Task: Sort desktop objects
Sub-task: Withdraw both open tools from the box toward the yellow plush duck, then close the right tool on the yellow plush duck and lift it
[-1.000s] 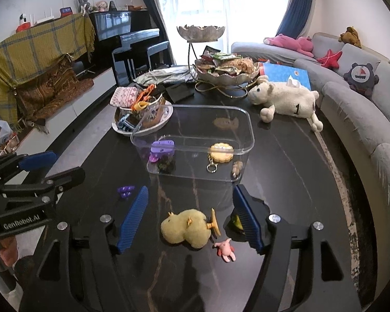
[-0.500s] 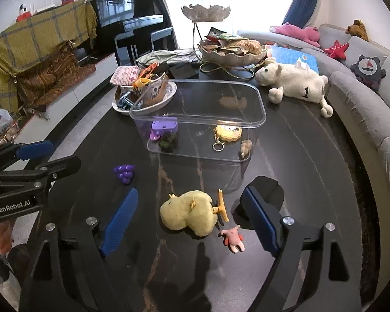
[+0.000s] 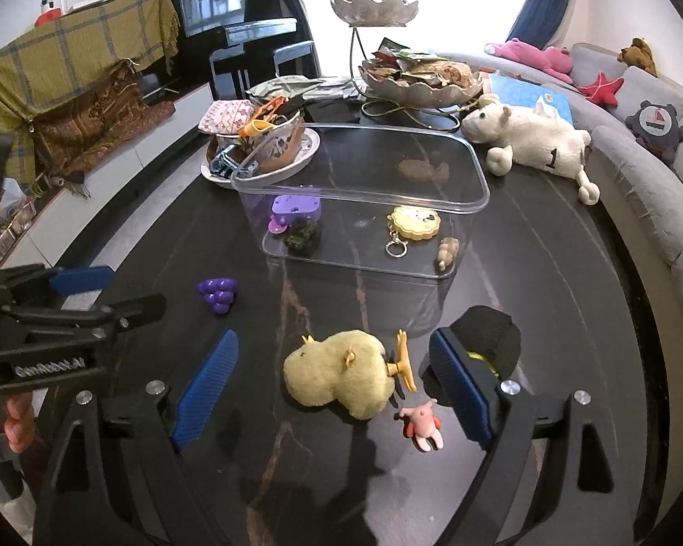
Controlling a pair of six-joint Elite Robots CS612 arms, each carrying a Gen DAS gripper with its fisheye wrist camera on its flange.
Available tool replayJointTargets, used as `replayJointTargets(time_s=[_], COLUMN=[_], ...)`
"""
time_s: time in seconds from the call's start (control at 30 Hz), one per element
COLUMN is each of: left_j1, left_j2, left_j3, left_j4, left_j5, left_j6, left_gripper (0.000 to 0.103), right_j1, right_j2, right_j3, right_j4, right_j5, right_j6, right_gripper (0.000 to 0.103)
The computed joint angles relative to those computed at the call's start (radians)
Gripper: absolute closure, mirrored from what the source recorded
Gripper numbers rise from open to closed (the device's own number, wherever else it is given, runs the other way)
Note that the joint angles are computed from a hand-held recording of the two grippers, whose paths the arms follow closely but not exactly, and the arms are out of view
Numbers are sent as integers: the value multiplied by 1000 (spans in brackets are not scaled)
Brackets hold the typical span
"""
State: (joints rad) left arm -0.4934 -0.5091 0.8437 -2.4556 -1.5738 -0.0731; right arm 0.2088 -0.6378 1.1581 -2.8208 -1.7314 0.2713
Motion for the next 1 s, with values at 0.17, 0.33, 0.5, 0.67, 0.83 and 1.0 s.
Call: replayJointTargets(time_s=[0.17, 0.33, 0.5, 0.67, 0.83, 1.0], left_j1=[-4, -2, -1, 1, 1, 1], left_j2=[0, 4, 13, 17, 26, 27], left_j3=[8, 4, -9, -16, -31, -32], left_j4=[-2, 6, 26, 29, 55, 53], left_j5=[8, 2, 10, 3, 7, 10], left_j6=[20, 24, 22, 21, 16, 20], left_gripper=[36, 36, 36, 36, 36, 36], right_j1=[-2, -4, -2, -6, -8, -6], right_j2=[8, 20, 36, 47, 59, 75], right_j3=[-6, -20, -40, -51, -64, -79], right_j4=[-6, 4, 27, 47, 68, 77], right_j5=[9, 22, 0, 21, 31, 15], right_j6=[-13, -29, -41, -41, -53, -93], right_gripper=[17, 17, 17, 17, 17, 17])
